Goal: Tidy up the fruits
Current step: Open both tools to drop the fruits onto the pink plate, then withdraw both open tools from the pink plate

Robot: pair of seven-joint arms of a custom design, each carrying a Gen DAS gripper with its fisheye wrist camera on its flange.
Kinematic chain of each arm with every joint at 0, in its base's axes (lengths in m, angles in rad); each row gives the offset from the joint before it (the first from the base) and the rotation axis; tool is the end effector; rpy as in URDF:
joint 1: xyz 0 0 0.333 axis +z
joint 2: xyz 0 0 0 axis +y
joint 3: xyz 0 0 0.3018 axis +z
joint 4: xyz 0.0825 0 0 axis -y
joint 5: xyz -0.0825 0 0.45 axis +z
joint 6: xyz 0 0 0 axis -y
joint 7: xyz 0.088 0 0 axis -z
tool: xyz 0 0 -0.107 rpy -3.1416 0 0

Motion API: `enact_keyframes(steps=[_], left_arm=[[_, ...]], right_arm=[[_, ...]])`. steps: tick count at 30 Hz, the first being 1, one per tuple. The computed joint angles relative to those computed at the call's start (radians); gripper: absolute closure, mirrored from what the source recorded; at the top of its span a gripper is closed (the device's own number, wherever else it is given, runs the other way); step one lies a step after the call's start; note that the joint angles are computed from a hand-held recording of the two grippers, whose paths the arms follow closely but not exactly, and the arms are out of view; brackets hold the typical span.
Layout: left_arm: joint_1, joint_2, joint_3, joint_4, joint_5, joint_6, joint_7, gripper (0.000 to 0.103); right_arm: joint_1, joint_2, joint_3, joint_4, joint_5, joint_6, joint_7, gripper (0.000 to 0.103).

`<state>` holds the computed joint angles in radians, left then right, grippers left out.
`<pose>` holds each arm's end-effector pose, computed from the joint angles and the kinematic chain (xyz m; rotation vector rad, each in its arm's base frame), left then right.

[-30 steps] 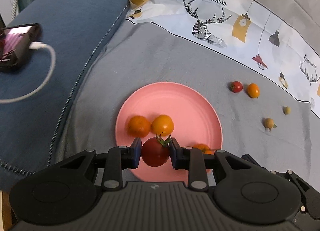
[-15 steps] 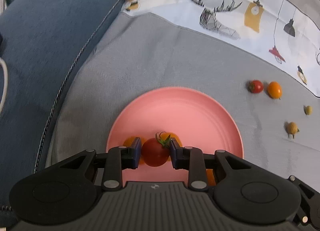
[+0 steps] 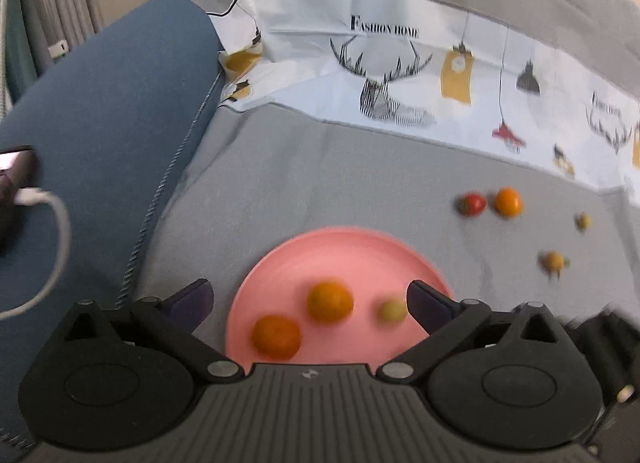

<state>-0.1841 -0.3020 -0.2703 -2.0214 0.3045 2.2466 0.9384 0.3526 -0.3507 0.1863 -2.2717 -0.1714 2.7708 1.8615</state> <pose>0.5177 -0.2602 0.6076 -1.8858 1.8129 -0.5468 0.4765 0.3030 0.5587 -1.9671 1.3070 -0.6045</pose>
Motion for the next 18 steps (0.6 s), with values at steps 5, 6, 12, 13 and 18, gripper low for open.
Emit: enact_keyframes(steps=[5,6,12,13,18], left_arm=[[-0.016,-0.16,-0.011,-0.106,-0.018,-0.097,-0.015,0.0],[-0.018,-0.196,-0.014,-0.126,-0.026,-0.124,-0.023,0.0],[-0.023,-0.351,-0.027,-0.201,-0.064,-0.255,-0.066,0.0],[-0.025,-0.372,-0.029,-0.21,-0.069,-0.266,-0.069,0.0],[-0.042,-0.459,-0.053,-0.243,-0.063,-0.279,-0.072,0.0]], right_arm=[[0.017,-0.122,-0.005,-0.06,0.052,-0.099,0.036,0.013],[0.022,-0.144,-0.007,-0.069,0.068,-0.125,0.045,0.012],[0.036,-0.277,0.011,-0.122,0.111,-0.221,0.121,0.009],[0.035,-0.297,0.021,-0.131,0.101,-0.22,0.127,0.008],[0.043,-0.387,0.051,-0.168,0.051,-0.204,0.12,0.005]])
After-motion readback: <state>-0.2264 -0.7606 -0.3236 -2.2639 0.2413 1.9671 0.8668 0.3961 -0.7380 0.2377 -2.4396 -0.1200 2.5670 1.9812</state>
